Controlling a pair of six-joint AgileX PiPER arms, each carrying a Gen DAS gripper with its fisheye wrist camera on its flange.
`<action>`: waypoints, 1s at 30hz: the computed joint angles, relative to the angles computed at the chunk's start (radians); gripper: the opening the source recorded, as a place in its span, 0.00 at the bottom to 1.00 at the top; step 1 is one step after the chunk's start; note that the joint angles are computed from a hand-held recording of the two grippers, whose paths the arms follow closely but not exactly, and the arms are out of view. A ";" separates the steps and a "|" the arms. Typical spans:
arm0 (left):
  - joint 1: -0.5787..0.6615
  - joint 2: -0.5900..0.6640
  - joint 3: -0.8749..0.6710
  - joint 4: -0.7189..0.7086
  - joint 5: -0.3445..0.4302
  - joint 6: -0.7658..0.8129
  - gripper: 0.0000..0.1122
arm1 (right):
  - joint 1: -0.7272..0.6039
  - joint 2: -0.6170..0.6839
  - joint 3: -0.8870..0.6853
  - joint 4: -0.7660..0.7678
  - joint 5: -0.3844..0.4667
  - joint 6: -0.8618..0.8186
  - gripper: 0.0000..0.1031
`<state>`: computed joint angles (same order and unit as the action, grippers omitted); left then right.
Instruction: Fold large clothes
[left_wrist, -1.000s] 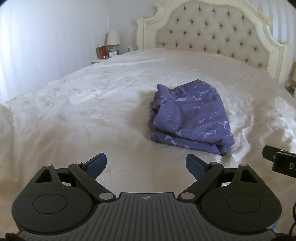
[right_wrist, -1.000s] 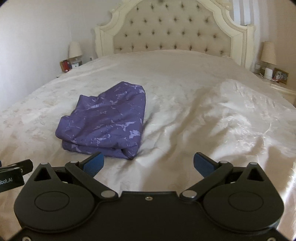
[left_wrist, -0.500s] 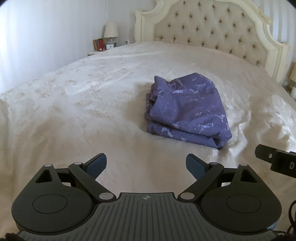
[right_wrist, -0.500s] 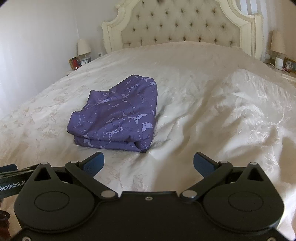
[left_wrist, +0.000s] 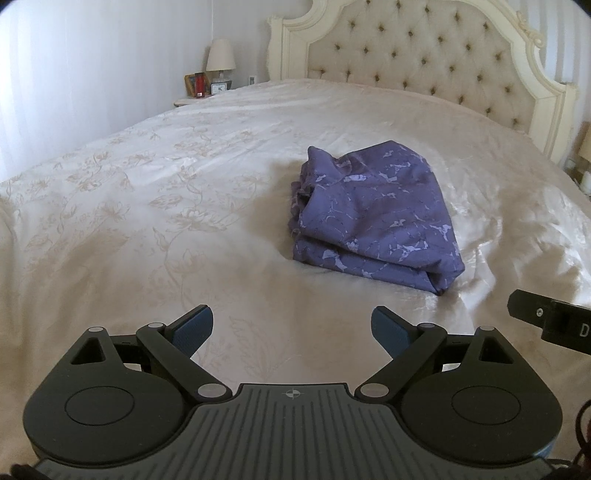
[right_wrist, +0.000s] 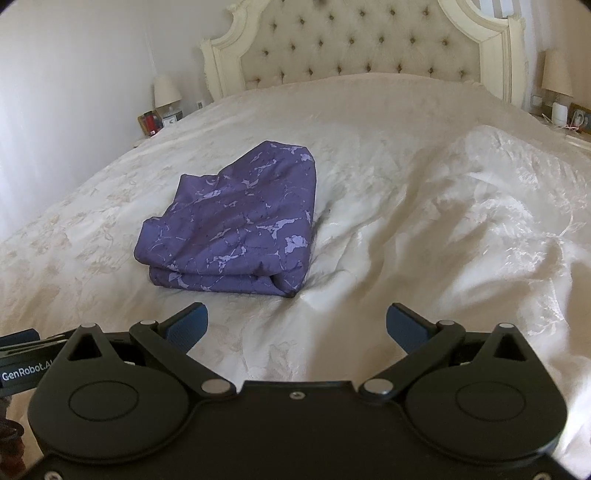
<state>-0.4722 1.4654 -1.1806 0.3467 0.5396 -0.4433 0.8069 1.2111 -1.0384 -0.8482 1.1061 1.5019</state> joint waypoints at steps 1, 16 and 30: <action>0.002 0.001 0.000 -0.004 -0.002 0.005 0.83 | 0.000 -0.001 0.001 0.001 -0.001 0.001 0.99; -0.012 0.003 0.012 0.016 -0.002 -0.022 0.83 | -0.002 0.002 0.012 0.017 -0.018 0.022 0.99; -0.005 0.008 0.010 -0.010 0.000 0.004 0.83 | -0.009 0.003 0.025 0.030 -0.034 0.032 0.99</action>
